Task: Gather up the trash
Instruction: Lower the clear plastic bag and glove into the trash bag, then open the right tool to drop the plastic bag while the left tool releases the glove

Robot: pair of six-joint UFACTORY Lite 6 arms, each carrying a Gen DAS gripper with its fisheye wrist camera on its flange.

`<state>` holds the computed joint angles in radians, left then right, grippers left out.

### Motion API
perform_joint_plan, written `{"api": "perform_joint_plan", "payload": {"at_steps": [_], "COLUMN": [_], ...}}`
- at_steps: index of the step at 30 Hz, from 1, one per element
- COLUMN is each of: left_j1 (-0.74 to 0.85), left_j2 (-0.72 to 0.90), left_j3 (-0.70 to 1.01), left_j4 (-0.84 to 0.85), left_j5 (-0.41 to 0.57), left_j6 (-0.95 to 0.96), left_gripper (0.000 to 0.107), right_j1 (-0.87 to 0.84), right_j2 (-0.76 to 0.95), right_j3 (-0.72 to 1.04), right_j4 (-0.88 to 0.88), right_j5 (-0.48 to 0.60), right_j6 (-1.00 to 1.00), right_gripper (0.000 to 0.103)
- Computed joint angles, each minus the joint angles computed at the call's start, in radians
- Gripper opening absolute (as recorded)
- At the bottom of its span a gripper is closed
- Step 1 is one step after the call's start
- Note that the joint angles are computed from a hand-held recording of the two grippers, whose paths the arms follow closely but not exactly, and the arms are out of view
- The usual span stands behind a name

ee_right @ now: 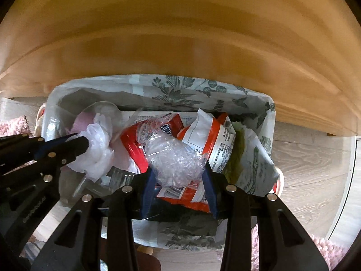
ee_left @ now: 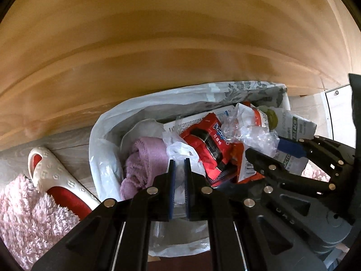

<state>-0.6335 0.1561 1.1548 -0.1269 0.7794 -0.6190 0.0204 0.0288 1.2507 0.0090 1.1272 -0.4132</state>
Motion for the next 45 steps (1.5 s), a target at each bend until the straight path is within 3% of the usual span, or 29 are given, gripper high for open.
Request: {"api": "perform_joint_plan", "payload": {"at_steps": [21,31,35,45], "left_j1": [-0.002,0.011,0.013,0.023], "left_j2": [-0.008,-0.029,-0.038,-0.062], "left_j3": [-0.043,-0.050,-0.047,-0.053], "left_j4": [-0.009,-0.025,-0.018,-0.017], "left_j5": [-0.054,-0.034,-0.017,-0.003], "left_j6": [0.059,0.065,0.059,0.052], "left_gripper": [0.005,0.005,0.021,0.033], "right_j1": [0.056,0.037,0.031,0.037], "right_j2": [-0.083,-0.064,-0.064,-0.094], "right_j3": [-0.132,-0.080,-0.070,-0.075], "right_j4": [-0.016,-0.020,-0.020,-0.035], "right_j5": [-0.086,-0.056,-0.059,-0.053], "right_j6": [-0.013,-0.019,-0.031,-0.043], "right_gripper": [0.041,0.051,0.057,0.064]}}
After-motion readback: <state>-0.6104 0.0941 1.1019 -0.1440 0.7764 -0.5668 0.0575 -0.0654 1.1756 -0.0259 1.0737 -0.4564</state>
